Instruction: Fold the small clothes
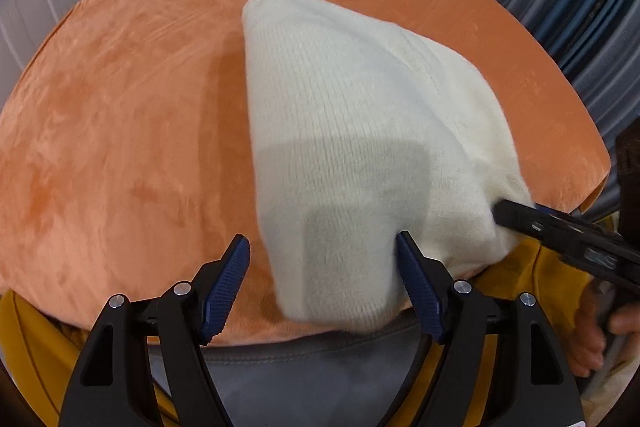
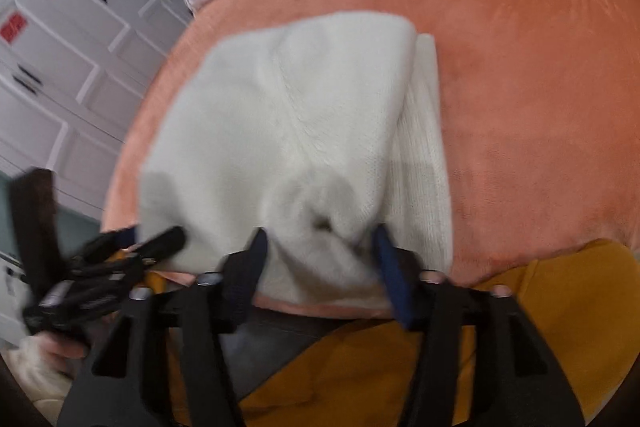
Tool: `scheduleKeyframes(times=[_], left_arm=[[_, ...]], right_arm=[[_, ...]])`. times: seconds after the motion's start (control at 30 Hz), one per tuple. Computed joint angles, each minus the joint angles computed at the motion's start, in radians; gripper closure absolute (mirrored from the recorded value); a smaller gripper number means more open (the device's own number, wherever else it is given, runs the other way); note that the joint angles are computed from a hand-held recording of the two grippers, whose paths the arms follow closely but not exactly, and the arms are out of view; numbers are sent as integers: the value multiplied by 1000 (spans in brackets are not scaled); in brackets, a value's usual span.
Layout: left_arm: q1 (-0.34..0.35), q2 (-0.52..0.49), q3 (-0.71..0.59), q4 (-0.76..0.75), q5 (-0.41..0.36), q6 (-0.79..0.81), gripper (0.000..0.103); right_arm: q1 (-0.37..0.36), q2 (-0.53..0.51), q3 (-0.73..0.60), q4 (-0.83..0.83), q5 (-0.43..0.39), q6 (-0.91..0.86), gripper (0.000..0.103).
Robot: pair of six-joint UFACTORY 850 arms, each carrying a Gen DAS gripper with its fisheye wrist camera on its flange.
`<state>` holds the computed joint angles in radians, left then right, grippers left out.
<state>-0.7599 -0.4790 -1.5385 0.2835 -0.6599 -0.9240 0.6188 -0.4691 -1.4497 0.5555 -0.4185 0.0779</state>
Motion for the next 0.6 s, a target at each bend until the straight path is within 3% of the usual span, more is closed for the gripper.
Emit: scheduleKeyframes(times=[0.07,0.13,0.27,0.33,0.4,0.47,0.53,0.6], left_arm=[[-13,35,33,-5,35,51,33],[-35,58,56,27,40,87,33],[-49,28,48,87,-26,38,36],[-26,30,68,99,-30,-50,49],[2,49,105,65,4,-81,48],[11,44,116,50,-14,-83,46],[5,25,107,50,-42,-68,46],[5,16,105,31,-56,-54,46]], right_arm=[[-4,4,-4,31,4,-32,80],[-13,23,-3,65,19,-78,83],[-32,110,48,321,75,-293,87],[-14,152,55,233,121,-233,87],[0,156,68,23,134,-76,88],[-4,89,54,-161,32,103,88],[-7,6,18,-193,-68,174,88],[-9,9,41,-130,-52,146,88]])
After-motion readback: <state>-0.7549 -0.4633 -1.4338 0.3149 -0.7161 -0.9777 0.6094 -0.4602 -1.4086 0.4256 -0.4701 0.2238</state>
